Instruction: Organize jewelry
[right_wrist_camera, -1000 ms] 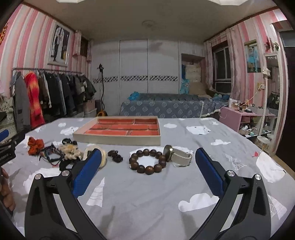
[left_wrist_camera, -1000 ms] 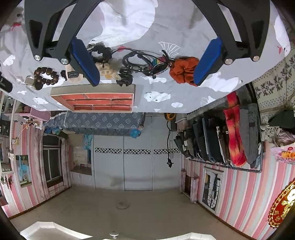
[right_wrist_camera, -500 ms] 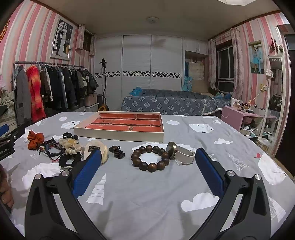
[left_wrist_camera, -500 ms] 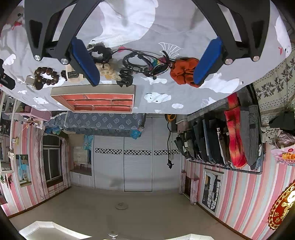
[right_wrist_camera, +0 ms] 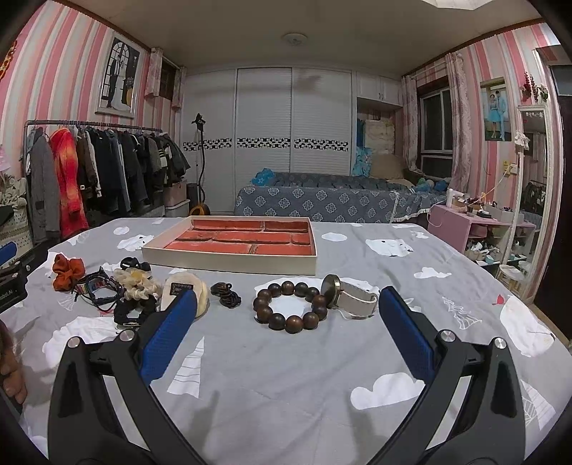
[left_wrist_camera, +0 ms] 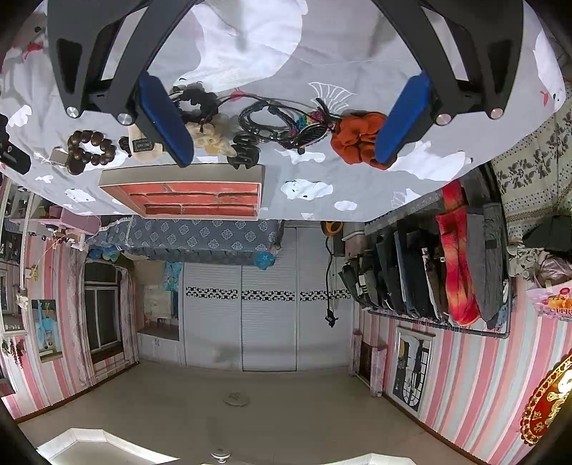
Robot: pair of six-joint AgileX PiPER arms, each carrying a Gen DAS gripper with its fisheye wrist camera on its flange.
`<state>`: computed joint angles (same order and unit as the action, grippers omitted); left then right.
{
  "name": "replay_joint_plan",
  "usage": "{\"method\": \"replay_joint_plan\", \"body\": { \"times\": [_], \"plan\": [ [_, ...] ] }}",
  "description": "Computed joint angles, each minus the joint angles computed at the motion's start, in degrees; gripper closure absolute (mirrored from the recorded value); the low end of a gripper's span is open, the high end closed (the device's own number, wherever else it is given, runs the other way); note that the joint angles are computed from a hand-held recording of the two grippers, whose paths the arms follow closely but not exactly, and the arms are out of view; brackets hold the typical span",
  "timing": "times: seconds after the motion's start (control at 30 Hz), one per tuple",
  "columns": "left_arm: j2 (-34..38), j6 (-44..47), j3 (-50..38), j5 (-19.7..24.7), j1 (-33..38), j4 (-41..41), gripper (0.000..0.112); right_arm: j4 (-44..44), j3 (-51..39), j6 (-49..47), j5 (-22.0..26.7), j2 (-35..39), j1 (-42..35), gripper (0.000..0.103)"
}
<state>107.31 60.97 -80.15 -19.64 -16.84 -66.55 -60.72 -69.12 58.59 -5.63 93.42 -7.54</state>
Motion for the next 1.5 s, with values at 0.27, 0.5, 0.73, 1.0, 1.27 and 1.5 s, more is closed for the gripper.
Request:
{"method": "replay_joint_plan", "body": {
  "times": [0.27, 0.5, 0.73, 1.0, 1.27, 1.5],
  "plan": [
    [0.0, 3.3, -0.7, 0.7, 0.0, -2.8, 0.013, -0.2, -0.3, 0.2, 0.9, 0.2, 0.3, 0.004],
    [0.1, 4.7, -1.1, 0.8, -0.1, -3.8, 0.013, -2.6, -0.6, 2.4, 1.1, 0.3, 0.4, 0.004],
    [0.1, 4.8, -1.0, 0.7, -0.2, -3.8, 0.013, -3.9, -0.6, 3.7, 1.3, 0.4, 0.5, 0.004],
    [0.5, 5.8, -1.4, 1.1, -0.1, -3.9, 0.013, -4.2, -0.7, 4.1, 1.4, 0.3, 0.5, 0.004],
    [0.8, 6.1, -1.6, 1.0, -0.2, -3.9, 0.013, 0.3, -0.5, -0.3, 1.3, 0.2, 0.6, 0.004],
    [1.2, 8.9, -2.2, 0.7, -0.3, -6.1, 0.013, -2.4, -0.5, 2.4, 1.4, 0.2, 0.6, 0.004]
  ]
}}
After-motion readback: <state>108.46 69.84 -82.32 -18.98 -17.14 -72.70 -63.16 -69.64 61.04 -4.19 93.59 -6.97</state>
